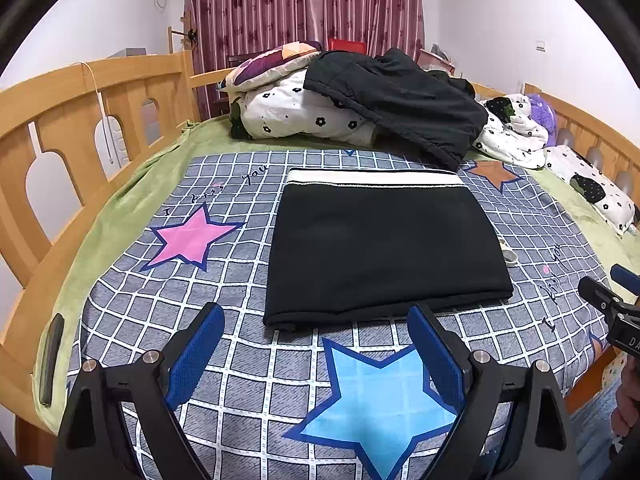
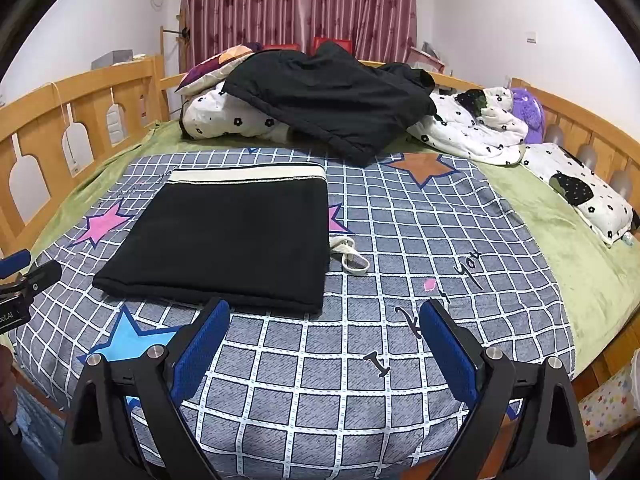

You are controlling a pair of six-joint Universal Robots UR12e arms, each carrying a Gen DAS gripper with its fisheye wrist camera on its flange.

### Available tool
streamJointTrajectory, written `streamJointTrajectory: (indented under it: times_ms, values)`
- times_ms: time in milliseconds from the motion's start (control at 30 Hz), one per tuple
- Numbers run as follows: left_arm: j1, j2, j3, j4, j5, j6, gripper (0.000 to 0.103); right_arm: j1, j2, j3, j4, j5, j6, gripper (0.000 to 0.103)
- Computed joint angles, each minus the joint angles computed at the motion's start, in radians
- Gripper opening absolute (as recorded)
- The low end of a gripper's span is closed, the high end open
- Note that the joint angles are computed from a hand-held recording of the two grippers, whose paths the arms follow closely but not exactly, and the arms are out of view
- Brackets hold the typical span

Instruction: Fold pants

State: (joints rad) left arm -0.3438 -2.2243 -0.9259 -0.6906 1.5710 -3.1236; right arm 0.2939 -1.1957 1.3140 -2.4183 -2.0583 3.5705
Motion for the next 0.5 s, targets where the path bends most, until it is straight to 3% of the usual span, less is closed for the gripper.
streamJointTrajectory:
  times_ms: [500]
  values:
    - [-0.002, -0.002, 0.003, -0.009, -0.001, 0.004, 0.093, -0.002, -0.003, 0.004, 0.003, -0.007, 0.014, 0.094]
